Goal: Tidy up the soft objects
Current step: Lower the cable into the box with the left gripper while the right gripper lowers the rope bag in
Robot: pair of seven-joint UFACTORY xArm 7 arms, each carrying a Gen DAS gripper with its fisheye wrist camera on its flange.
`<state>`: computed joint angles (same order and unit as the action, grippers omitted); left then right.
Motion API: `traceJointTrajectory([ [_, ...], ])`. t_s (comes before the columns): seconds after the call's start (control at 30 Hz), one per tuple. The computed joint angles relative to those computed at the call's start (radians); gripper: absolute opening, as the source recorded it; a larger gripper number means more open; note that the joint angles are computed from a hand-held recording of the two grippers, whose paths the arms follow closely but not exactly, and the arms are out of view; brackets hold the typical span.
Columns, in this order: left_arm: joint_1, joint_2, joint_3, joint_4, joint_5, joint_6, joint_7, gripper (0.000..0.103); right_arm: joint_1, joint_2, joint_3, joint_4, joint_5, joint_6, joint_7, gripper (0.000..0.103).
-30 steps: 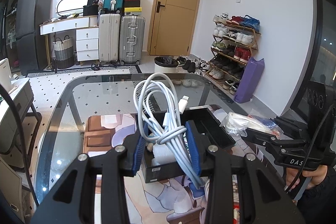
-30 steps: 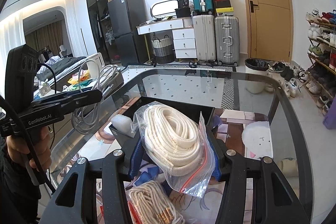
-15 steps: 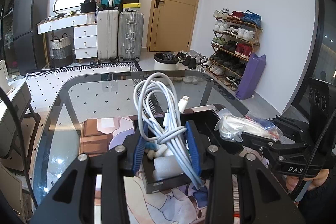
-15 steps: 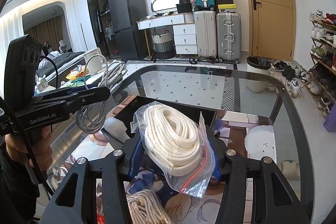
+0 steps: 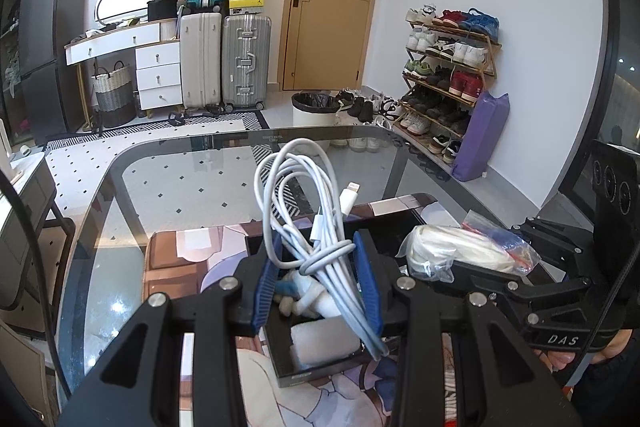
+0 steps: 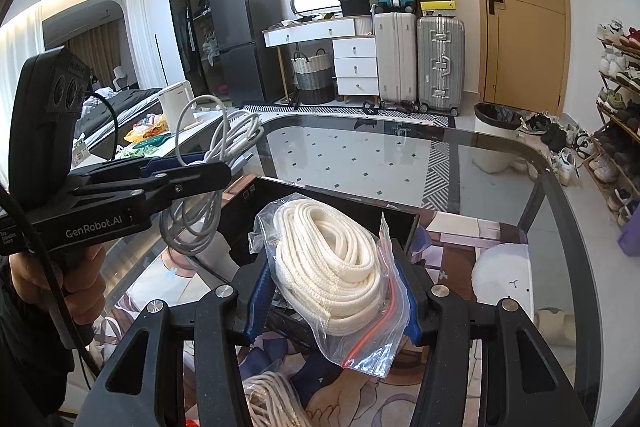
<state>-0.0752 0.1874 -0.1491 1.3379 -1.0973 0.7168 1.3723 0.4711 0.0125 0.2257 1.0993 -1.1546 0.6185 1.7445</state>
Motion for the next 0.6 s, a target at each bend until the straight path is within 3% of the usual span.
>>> traceJointTrajectory([
  [0.6,-0.021,0.048,-0.027,0.033,0.072,-0.024,-0.04,0.036,0.0,0.048,-0.033,0.027,0.031,-0.024,-0.059,0.052],
])
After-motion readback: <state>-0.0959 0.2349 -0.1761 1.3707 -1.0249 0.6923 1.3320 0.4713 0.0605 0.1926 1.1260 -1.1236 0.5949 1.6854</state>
